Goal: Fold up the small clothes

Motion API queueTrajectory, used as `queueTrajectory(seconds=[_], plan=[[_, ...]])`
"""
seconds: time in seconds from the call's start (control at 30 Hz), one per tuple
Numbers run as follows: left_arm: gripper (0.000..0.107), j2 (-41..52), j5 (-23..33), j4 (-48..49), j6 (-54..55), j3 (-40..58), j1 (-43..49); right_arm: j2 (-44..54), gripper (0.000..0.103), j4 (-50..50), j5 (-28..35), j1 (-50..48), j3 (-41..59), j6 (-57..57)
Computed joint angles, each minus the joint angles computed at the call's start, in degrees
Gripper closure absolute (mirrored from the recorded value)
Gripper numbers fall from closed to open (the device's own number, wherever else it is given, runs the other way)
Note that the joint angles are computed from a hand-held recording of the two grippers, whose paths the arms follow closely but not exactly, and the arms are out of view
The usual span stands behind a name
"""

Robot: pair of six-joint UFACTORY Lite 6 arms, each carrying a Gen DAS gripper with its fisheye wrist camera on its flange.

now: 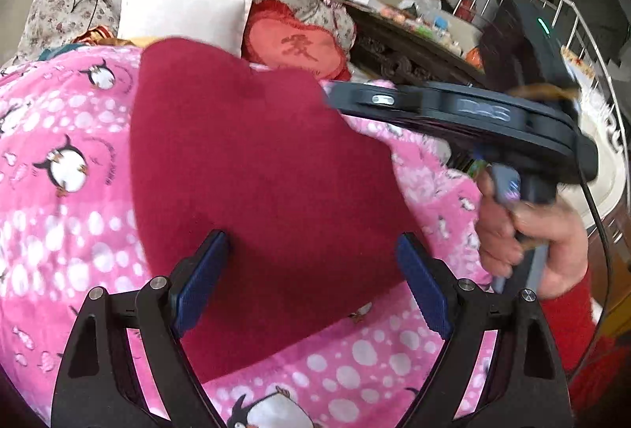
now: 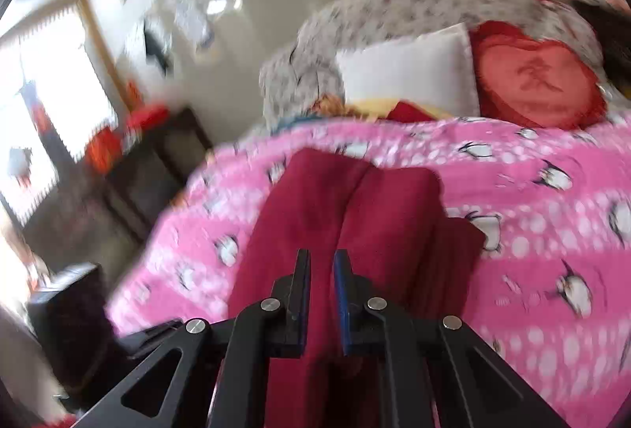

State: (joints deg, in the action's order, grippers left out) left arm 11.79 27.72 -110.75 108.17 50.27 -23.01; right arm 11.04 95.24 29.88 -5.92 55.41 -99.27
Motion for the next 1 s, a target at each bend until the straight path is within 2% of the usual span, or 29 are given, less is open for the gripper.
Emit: queueTrajectory(seconds=[0.03,0.1,0.17,0.23,0.33,0.43,0.53,0.6,0.63,0.7,0.8,0.83,0.87,0.9,0.97,1.0], plan=[[0.02,1.1,-0.2,-0.9,1.2,0.3,-0.3,2.7,0.093,-1.0,-5.9,1.7,2.2,-1.4],[0.02,3.2,1.4,-3.1,4.8,0.4,0.1,5.6,0.095,4.2,-10.6,3.0,1.9,-11.2],[0.02,4.4,3.4,-4.0,6.5,0.4,1.0,5.7,0.095,10.6,-5.7,0.0,-0.6,-19.5],[0.02,4.8,3.4,-3.4,5.3,0.8,1.1,6.2,0.095,10.0,-1.9,-2.1,-0.9,-18.5],[0.02,2.9,3.0,-3.0,3.9,-0.4,1.2,1.5,0.092,6.1,-1.5,-2.3,-3.9,-12.7],[0.02,1.6,4.2,-3.6,4.1,-2.0,2.1,-6.4,0.091,5.1,1.1,-2.4,-10.4,-12.3],[0.02,2.4,4.1,-5.9,5.8,-2.0,1.7,-11.2,0.084,8.6,-2.7,0.0,-15.1,-16.2],[0.02,2.2,3.2,-8.6,8.7,-2.5,0.8,-7.3,0.083,16.5,-7.8,1.8,-14.8,-23.3],[0.02,2.1,2.9,-9.4,10.0,-2.8,0.5,-5.0,0.083,20.4,-8.3,2.1,-14.3,-27.2],[0.02,1.8,2.4,-11.6,13.0,-3.8,-0.1,-3.3,0.083,25.6,-3.9,0.4,-15.7,-32.1],[0.02,0.1,4.3,-7.2,9.3,-4.9,1.7,-5.8,0.079,20.4,0.9,-2.7,-17.6,-24.7],[0.02,-0.9,5.7,-5.7,7.7,-5.5,2.8,-6.7,0.076,17.9,4.2,-4.8,-18.2,-21.3],[0.02,-2.3,8.7,-4.5,6.1,-6.4,5.1,-7.0,0.06,15.9,6.8,-6.6,-18.3,-18.5],[0.02,-3.0,11.3,-3.5,4.8,-6.8,7.0,-7.1,0.037,14.9,8.4,-7.8,-18.1,-16.7],[0.02,-2.9,15.6,-1.6,1.2,-5.9,10.9,-6.3,0.02,14.2,9.9,-9.5,-16.5,-13.8],[0.02,-1.9,16.6,-0.7,-1.1,-4.6,12.6,-5.7,0.019,14.9,9.2,-9.6,-15.6,-12.5]])
